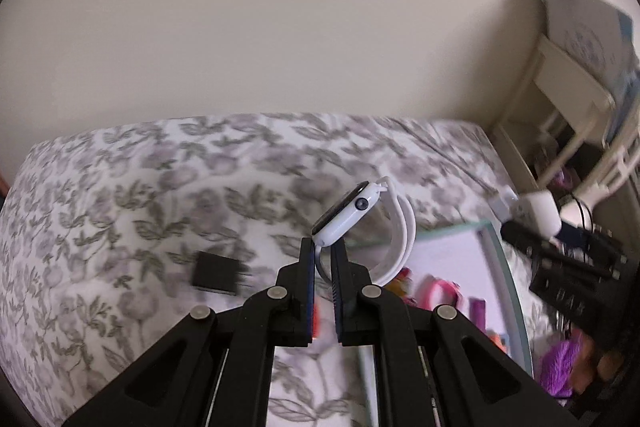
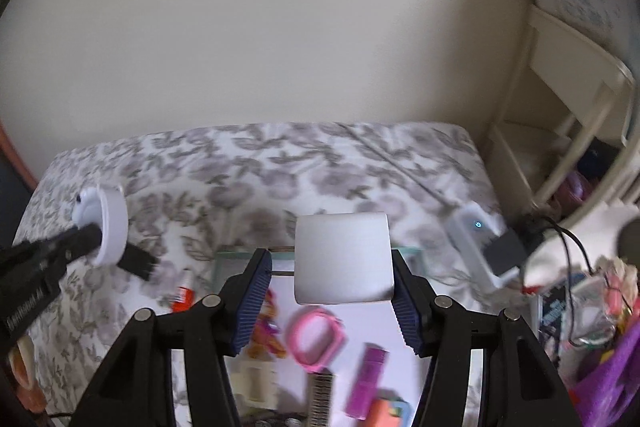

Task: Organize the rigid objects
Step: 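Carry the watch with the left tool while the right tool carries the cube over the tray, then open the left tool to release the watch while the right tool releases the cube into the tray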

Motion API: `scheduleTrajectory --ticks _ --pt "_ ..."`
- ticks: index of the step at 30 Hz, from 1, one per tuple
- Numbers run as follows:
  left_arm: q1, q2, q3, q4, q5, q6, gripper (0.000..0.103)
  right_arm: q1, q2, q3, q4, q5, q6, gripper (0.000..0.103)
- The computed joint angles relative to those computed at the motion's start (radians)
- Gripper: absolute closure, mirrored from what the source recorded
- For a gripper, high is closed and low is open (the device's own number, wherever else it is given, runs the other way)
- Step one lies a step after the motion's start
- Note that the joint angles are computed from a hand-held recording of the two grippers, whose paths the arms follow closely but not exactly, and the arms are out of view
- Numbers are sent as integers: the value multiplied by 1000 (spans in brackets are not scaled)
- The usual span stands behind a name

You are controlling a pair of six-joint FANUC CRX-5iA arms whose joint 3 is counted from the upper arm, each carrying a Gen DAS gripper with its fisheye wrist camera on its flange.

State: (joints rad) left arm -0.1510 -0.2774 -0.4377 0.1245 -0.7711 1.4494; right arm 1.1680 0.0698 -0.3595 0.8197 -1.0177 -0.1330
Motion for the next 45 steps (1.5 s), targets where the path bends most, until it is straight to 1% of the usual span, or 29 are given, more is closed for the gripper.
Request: scheduleTrajectory --ticks 5,9,10,12,16,19,25,29,31,35,36,37,38,39,40,42,45 --pt "-110 66 38 -60 -24 32 95 -16 -24 -24 -65 -14 17 43" --pt "-199 120 78 -147 -51 87 95 -49 -7 -23 -174 28 85 42" --pt "-216 133 81 -158 -57 91 95 -63 6 -16 -218 40 113 42" --pt "-248 166 92 -169 -74 93 95 -76 21 -9 -266 48 141 42" --pt "-301 227 114 -204 -98 113 95 -90 34 -15 -313 68 171 42" --pt "-326 257 131 -235 -115 136 95 -98 40 -16 -338 84 187 42" --pt "-340 283 144 -274 -131 167 95 -117 61 -6 -391 99 226 42" --pt "-339 287 146 -274 -131 166 94 -124 80 8 -427 98 258 42" --pt "-341 292 150 -278 -134 170 92 -125 87 15 -440 94 269 42" --pt "-334 289 148 -262 -133 164 91 -123 91 21 -437 83 268 42" --pt "-334 287 147 -262 -133 164 89 -122 92 22 -436 80 266 42" --pt "-334 285 148 -264 -135 167 80 -122 92 23 -438 77 266 42" --pt "-332 282 147 -260 -135 164 75 -122 91 22 -436 75 265 42" --pt "-327 278 144 -251 -132 159 63 -122 92 24 -435 74 266 41" --pt "-325 274 142 -246 -130 159 57 -121 89 24 -432 70 263 38" --pt "-321 265 140 -242 -128 160 57 -118 81 21 -420 67 250 35" --pt "-311 249 138 -233 -127 155 56 -111 64 15 -389 57 225 35"
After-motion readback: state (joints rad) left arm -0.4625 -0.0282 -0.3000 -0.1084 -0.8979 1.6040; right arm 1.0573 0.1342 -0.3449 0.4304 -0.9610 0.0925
